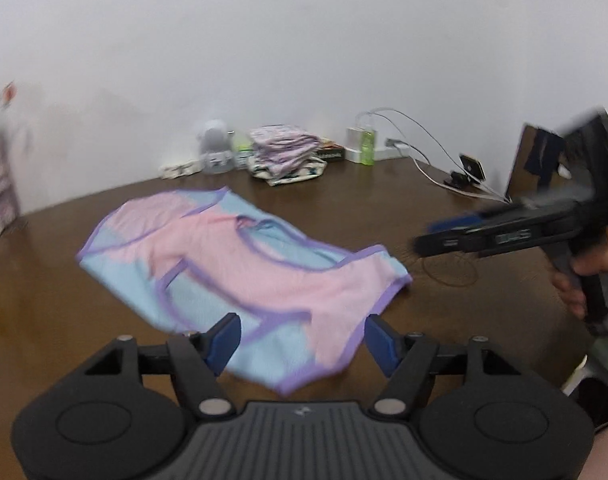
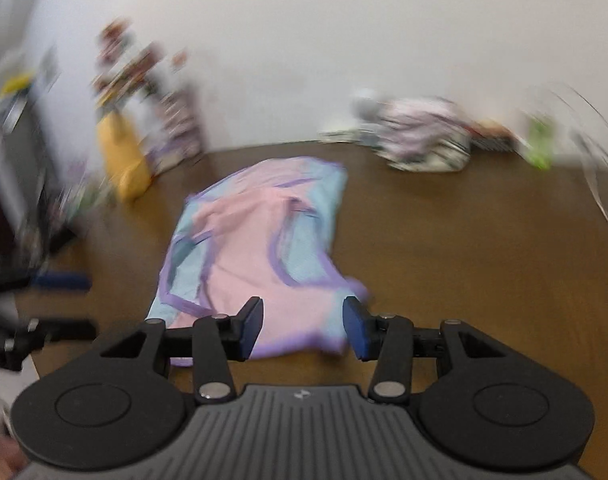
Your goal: Fold clothes
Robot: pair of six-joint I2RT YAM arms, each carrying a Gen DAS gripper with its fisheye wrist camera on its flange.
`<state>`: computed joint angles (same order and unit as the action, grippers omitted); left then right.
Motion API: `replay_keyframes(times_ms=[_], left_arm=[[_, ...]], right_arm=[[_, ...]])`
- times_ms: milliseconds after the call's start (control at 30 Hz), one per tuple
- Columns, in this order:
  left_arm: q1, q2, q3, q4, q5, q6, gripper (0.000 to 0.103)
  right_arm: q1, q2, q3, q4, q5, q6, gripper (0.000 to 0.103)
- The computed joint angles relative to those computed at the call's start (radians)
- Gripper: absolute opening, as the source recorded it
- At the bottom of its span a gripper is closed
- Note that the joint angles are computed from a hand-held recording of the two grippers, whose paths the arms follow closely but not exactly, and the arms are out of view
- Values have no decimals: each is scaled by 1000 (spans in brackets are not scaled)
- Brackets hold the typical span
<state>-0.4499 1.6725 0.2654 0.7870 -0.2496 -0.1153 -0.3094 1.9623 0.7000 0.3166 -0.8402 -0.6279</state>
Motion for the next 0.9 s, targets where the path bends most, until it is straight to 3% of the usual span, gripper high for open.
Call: replay_keyframes(times_ms=[167, 267, 367, 433, 500, 567, 667, 900], left_arm=[[100, 163, 262, -220, 68, 108, 66], [146, 229, 378, -356, 103, 126, 56], [182, 253, 430, -447, 158, 150, 39], [208, 253, 438, -483, 198, 155, 17], [234, 245, 435, -509, 237, 157, 7], [262, 239, 433, -536, 276, 160, 5], [292, 201, 400, -535, 321, 148, 3], [324, 80, 272, -491, 377, 182, 3]], right_arm=[[199, 98, 257, -225, 193, -162, 45], [252, 200, 464, -444, 263, -262, 44], [273, 274, 613, -614, 318, -365, 43], [274, 314, 694, -715, 337, -415, 41], [270, 346, 760, -803, 347, -452, 24], [260, 360, 800, -867, 344, -485, 13], [243, 367, 832, -930, 336, -534, 4], [198, 330, 844, -1061, 296, -653, 3]])
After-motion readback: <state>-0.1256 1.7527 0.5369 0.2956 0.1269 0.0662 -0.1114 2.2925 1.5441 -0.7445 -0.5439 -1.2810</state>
